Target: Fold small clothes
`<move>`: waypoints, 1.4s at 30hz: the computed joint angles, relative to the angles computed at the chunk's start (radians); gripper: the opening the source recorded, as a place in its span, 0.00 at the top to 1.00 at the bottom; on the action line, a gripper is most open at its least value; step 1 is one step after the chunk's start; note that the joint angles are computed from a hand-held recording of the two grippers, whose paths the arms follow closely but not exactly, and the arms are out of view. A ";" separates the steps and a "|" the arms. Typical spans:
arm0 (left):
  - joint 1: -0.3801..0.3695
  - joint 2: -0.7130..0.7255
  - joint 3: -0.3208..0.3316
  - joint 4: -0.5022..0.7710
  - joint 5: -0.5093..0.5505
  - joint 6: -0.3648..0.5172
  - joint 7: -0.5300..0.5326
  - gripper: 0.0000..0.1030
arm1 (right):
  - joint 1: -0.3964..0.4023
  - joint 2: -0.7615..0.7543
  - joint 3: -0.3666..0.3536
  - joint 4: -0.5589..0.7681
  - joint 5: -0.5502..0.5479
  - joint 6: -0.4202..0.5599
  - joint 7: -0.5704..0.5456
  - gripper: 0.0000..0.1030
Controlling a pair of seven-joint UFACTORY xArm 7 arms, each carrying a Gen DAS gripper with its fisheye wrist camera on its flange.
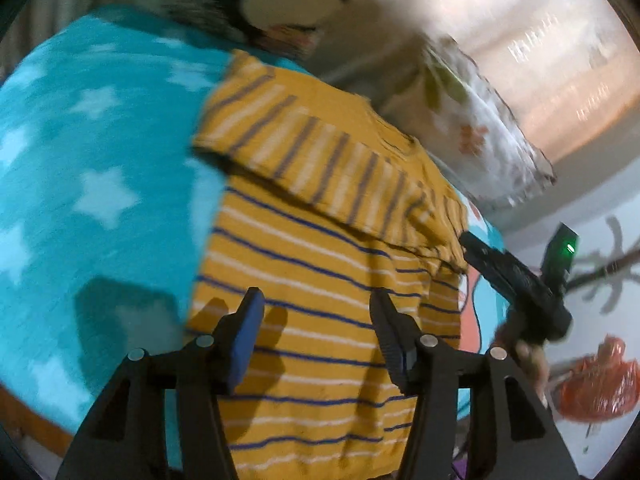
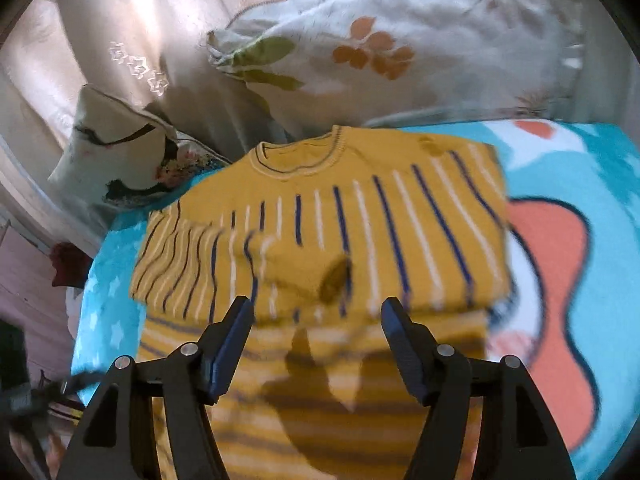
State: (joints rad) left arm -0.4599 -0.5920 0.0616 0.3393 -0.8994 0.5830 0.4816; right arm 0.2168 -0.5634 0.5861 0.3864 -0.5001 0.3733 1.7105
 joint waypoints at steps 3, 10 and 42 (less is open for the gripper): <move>0.061 -0.087 -0.020 -0.057 0.065 -0.007 -0.078 0.47 | -0.113 0.160 0.007 0.060 -0.089 -0.099 -0.018 0.33; 0.078 -0.156 0.004 -0.120 0.159 -0.053 -0.211 0.47 | -0.074 0.177 -0.071 0.062 -0.109 -0.206 -0.092 0.92; 0.074 0.011 0.070 -0.084 0.241 -0.089 -0.166 0.42 | 0.049 0.681 -0.008 0.655 -0.422 0.266 -0.095 0.67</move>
State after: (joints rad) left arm -0.3856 -0.5813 0.1314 0.2549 -0.6584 0.4935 0.3155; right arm 0.2655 0.1180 0.5784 1.0411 -0.9217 0.6393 1.6151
